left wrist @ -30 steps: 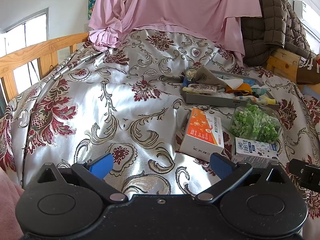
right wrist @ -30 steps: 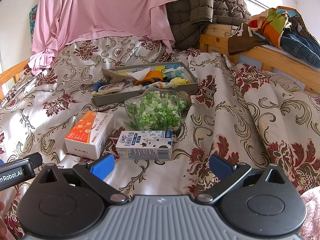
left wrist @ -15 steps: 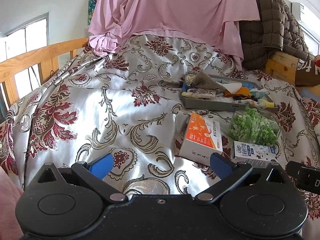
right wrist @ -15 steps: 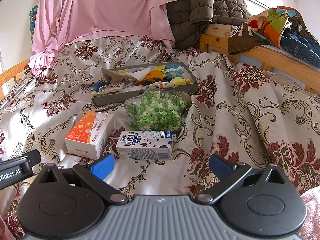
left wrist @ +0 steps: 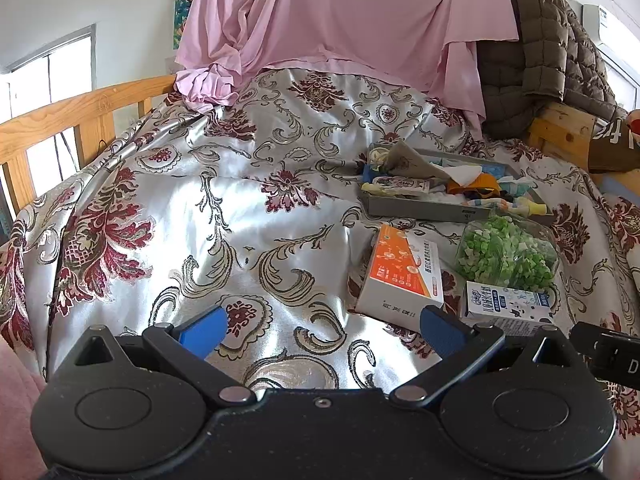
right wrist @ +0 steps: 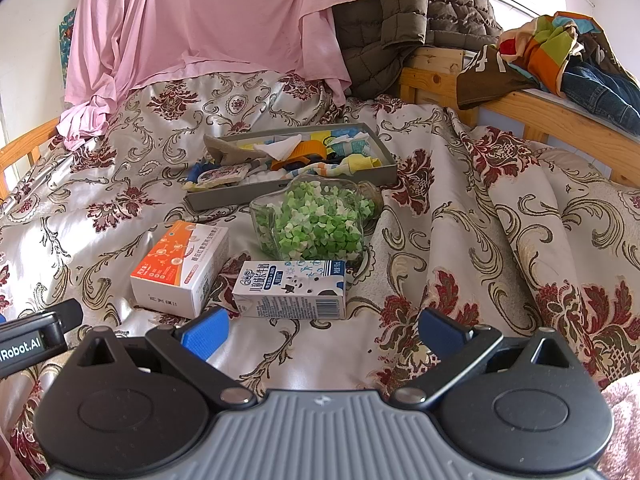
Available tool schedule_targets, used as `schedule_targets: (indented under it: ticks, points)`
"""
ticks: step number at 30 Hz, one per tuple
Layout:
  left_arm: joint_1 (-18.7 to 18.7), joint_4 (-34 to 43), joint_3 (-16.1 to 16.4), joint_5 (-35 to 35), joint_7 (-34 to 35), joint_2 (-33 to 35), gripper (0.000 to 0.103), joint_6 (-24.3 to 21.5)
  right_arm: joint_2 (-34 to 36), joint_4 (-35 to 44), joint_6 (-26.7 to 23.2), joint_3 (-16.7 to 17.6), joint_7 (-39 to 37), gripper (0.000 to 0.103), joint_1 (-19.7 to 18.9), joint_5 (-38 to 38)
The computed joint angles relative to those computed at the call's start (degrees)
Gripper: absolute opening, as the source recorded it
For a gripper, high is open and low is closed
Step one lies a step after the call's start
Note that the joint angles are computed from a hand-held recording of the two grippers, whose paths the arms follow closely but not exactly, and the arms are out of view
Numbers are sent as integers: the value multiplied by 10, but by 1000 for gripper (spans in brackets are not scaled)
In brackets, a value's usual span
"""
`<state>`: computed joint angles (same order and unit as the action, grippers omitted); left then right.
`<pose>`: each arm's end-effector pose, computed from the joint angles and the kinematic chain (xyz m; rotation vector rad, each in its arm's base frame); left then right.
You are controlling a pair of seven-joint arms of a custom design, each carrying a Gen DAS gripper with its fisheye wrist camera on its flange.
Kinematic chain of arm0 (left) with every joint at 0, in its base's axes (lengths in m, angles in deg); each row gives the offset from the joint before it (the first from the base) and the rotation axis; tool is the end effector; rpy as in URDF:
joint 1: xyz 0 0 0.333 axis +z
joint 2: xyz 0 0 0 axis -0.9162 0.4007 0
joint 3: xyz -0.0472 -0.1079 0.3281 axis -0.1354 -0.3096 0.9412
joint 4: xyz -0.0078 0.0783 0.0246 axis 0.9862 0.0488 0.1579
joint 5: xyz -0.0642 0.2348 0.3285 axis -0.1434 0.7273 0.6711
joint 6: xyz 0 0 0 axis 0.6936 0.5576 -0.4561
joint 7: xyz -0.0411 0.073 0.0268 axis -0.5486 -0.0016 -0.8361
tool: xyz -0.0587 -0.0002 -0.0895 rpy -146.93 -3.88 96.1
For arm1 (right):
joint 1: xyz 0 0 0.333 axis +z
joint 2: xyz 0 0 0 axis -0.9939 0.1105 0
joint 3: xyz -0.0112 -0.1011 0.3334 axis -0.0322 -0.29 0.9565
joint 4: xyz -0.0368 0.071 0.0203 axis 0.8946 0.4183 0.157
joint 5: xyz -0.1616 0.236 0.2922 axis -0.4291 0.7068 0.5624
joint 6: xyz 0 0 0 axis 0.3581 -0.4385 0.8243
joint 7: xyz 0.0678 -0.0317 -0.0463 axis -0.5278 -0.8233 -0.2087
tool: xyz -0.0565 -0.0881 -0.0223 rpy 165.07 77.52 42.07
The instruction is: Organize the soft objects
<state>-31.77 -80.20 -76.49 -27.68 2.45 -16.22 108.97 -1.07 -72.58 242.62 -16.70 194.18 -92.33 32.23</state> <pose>0.4279 -0.1820 0.5199 -1.8298 1.2908 -0.7922 0.4633 0.1288 0.5169 -1.6432 1.5976 -0.8120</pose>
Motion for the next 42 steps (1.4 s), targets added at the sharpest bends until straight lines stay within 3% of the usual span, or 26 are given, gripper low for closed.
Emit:
schedule_targets:
  ticks: [42]
  points:
    - [-1, -1, 5, 16, -12, -2, 102, 2, 0, 1, -4, -6, -6, 103, 8, 6]
